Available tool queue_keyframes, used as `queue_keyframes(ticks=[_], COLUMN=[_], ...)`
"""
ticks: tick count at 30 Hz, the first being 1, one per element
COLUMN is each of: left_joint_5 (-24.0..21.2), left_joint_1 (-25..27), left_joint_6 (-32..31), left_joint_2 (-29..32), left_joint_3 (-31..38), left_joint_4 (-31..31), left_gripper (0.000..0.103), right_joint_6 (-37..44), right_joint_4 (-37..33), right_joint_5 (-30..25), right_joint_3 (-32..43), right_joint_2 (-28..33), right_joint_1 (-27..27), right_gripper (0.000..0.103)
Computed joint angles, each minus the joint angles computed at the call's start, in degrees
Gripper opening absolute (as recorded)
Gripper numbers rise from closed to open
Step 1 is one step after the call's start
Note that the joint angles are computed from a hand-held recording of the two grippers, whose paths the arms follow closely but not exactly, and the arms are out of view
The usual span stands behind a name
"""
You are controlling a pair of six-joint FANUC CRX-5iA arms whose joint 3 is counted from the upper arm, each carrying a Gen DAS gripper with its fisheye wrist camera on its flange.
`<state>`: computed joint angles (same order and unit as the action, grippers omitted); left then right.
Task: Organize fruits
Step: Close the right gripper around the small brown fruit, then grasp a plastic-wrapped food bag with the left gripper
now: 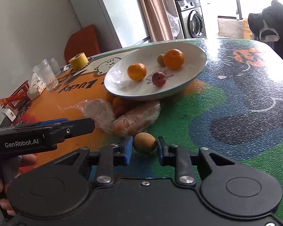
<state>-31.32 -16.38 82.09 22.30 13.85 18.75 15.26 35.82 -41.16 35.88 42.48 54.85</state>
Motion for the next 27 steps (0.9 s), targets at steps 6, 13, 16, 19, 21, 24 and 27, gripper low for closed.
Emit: queue_keyframes(ticks=[6,13,16,19,21,24,27], left_joint_5=[0.0,-0.5,-0.7,-1.7,-2.6,-4.1,-6.0], left_joint_1=[-0.7,-1.5,-1.7,-1.9,-2.0,-2.2,-2.4], left_joint_6=[-3.8,-8.0,-8.0,-7.9,-6.8,-4.8,-2.9], left_joint_2=[1.9,4.4,5.4,6.7,7.5,8.7,9.8], left_joint_3=[1.0,2.8,4.0,5.8,7.3,9.7,11.7], left_joint_4=[4.0,8.2,8.1,7.9,6.8,4.5,2.3], left_gripper=[0.065,0.059,0.055,0.054,0.054,0.054,0.054], right_joint_6=[-4.6,-8.9,-10.1,-10.8,-11.6,-12.3,-12.4], right_joint_4=[3.0,6.1,7.1,7.7,8.1,8.5,8.7], right_joint_5=[1.3,1.4,1.2,0.8,0.9,1.0,1.4], right_joint_3=[-5.3,-8.5,-9.3,-9.4,-9.9,-10.1,-10.6], right_joint_2=[-2.6,-4.2,-4.7,-4.7,-4.9,-5.0,-5.2], right_joint_1=[-0.4,-0.6,-0.8,-0.8,-0.9,-0.9,-0.9], right_gripper=[0.026,0.026,0.026,0.026,0.026,0.026,0.026])
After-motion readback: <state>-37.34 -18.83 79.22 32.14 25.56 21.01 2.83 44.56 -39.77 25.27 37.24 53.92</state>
